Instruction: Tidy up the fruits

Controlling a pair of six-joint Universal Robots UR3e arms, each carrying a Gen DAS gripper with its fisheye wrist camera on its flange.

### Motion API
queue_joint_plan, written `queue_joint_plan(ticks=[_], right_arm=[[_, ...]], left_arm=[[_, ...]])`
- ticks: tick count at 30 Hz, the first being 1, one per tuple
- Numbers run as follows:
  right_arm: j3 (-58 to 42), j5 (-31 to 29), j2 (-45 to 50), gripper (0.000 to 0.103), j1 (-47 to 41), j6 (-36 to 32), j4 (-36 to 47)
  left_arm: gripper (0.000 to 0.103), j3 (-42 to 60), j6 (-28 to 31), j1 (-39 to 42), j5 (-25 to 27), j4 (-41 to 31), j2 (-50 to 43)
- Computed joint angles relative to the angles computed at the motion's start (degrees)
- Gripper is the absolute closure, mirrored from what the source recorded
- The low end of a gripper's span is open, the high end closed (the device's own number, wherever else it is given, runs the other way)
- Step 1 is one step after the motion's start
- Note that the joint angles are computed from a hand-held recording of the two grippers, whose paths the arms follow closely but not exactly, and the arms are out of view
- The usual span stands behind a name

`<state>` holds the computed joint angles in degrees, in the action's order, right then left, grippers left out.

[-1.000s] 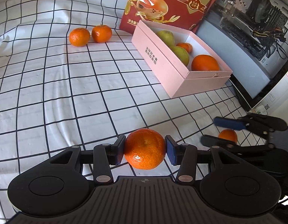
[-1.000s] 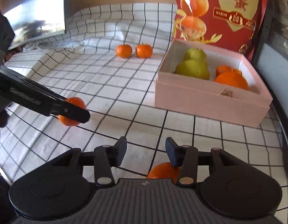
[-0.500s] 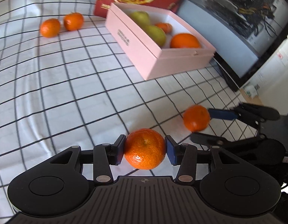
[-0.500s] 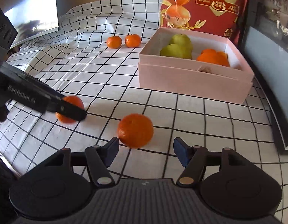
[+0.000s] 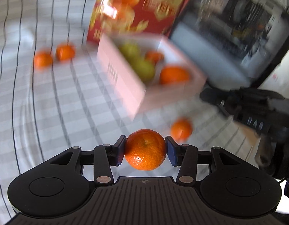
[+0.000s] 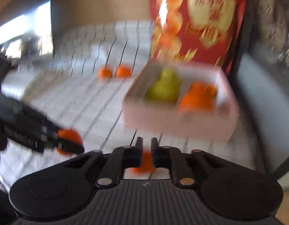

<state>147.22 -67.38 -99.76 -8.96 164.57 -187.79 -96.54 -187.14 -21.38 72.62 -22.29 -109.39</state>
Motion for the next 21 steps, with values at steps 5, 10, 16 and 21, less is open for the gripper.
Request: queue_joint_plan(ticks=[5, 10, 16, 21], right_arm=[[-11.89, 3.85, -0.02, 0.095, -4.25, -2.71, 3.55], [-13.48, 7.73, -0.2, 0.095, -7.27, -8.0, 8.73], [-2.08, 11.59, -9.82, 0.05, -12.28, -19.16, 20.86], [2.64, 3.01, 3.61, 0.043, -3.61, -10.83, 0.8]], left_arm=[[0.052, 16.33, 0.27, -1.83, 3.49, -1.19, -8.13], [0.052, 18.08, -2.62, -1.65, 5.51, -1.67, -9.43], [0.052, 8.92, -3.02, -0.29, 5.14, -2.13, -5.54], [0.052, 0.98, -4.0, 0.15, 4.21, -1.62, -2.3]])
